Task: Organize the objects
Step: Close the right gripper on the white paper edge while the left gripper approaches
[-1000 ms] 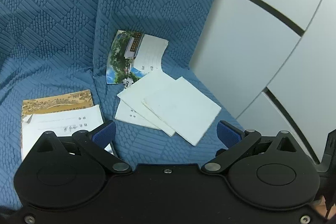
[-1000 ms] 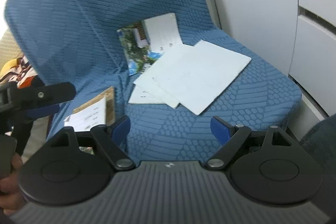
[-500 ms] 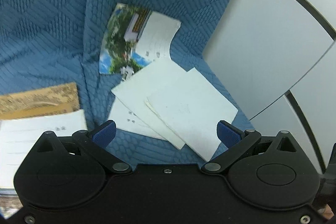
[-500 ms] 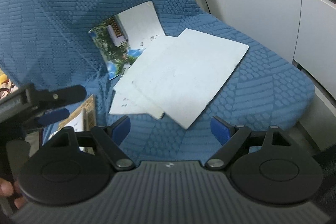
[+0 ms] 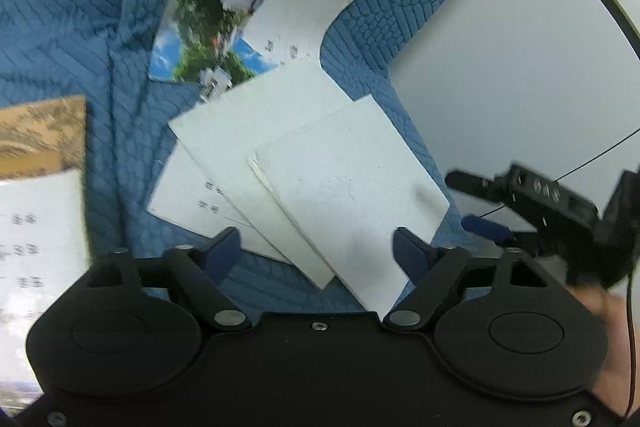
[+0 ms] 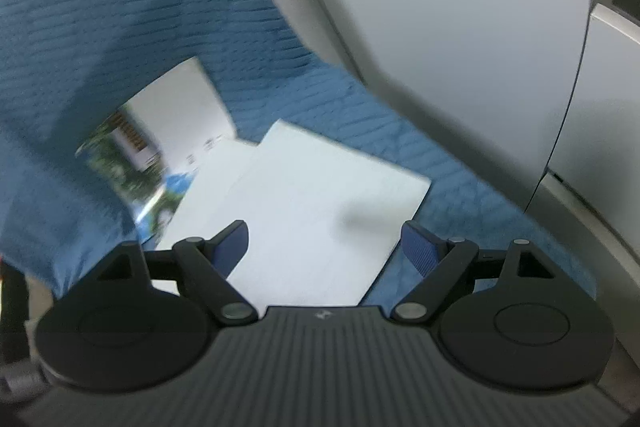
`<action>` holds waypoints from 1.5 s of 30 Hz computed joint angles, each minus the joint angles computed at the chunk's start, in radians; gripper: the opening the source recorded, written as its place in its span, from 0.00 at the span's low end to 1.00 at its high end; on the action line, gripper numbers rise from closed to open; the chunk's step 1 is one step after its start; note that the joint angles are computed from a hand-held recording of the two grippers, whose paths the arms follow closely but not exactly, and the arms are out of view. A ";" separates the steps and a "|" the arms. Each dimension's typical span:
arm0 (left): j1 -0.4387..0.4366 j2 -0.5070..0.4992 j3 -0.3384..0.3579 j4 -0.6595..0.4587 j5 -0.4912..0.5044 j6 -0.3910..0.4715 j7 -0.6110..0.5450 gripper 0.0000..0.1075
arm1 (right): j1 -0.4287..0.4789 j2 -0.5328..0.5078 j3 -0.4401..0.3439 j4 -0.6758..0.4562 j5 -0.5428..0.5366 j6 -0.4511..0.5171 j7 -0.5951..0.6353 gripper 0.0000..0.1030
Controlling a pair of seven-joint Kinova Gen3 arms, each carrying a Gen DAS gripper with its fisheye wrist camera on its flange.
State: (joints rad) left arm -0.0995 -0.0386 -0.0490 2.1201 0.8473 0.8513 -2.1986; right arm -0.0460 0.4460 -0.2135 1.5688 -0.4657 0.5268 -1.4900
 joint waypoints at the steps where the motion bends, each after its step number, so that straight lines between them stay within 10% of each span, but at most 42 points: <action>1: -0.001 0.013 -0.002 0.002 0.017 0.008 -0.018 0.64 | 0.008 0.020 -0.003 -0.027 0.003 0.013 -0.015 0.82; 8: -0.014 0.087 0.023 0.027 0.121 0.049 -0.134 0.58 | 0.035 0.115 -0.065 -0.164 0.207 0.085 -0.208 0.82; 19: -0.013 0.130 0.053 0.026 0.174 0.064 -0.189 0.58 | -0.075 0.138 0.167 -0.196 -0.078 0.156 -0.009 0.85; 31: -0.061 0.162 0.041 0.033 0.225 0.119 -0.205 0.57 | 0.367 0.240 -0.269 -0.070 -0.546 0.151 0.159 0.84; 38: -0.102 0.192 0.026 0.050 0.274 0.167 -0.217 0.55 | 0.390 0.179 -0.371 0.030 -0.479 0.093 0.108 0.46; 45: -0.124 0.220 0.025 0.056 0.307 0.189 -0.218 0.55 | 0.255 0.074 -0.194 0.092 -0.530 0.154 0.082 0.23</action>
State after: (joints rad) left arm -0.2239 0.1815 -0.0241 2.1757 1.1542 1.0403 -2.4170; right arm 0.2087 0.5197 -0.4076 1.6607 -0.9958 0.6806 -1.4077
